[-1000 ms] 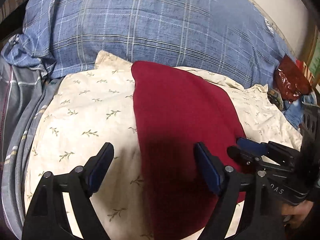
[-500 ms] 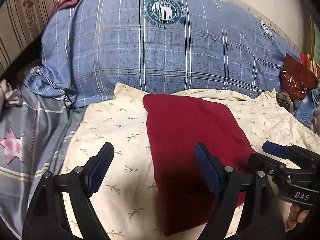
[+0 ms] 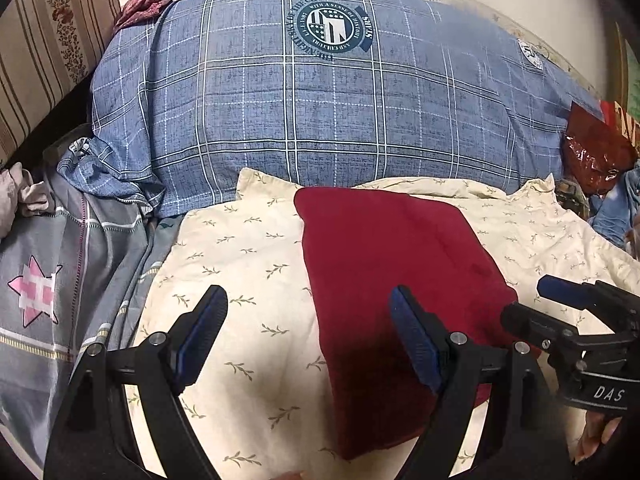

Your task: Fold small clothes

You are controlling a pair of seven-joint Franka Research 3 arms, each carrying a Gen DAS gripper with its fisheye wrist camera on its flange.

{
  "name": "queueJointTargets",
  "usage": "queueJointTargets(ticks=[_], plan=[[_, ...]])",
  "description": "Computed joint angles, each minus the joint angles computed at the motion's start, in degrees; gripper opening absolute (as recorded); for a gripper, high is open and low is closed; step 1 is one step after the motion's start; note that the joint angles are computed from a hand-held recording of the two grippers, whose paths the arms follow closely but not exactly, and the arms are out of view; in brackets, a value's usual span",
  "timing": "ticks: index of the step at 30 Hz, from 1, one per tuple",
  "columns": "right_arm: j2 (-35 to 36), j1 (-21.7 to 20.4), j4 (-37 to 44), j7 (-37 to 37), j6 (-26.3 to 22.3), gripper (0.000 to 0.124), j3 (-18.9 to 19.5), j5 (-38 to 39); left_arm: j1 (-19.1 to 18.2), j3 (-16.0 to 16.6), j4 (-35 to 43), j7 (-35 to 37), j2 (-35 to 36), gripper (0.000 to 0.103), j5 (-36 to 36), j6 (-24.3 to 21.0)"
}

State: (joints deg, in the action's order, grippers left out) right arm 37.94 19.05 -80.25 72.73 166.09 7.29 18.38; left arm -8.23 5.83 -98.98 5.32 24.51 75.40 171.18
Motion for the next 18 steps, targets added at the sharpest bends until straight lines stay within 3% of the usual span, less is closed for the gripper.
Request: queueJointTargets(ticks=[8, 18], plan=[[1.0, 1.2, 1.2, 2.1, -0.9, 0.079, -1.3, -1.2, 0.2, 0.6, 0.5, 2.3, 0.9, 0.083, -3.3, 2.1], [1.7, 0.9, 2.3, 2.2, -1.6, 0.079, -0.7, -1.2, -1.1, 1.5, 1.0, 3.6, 1.2, 0.083, -4.8, 0.0]])
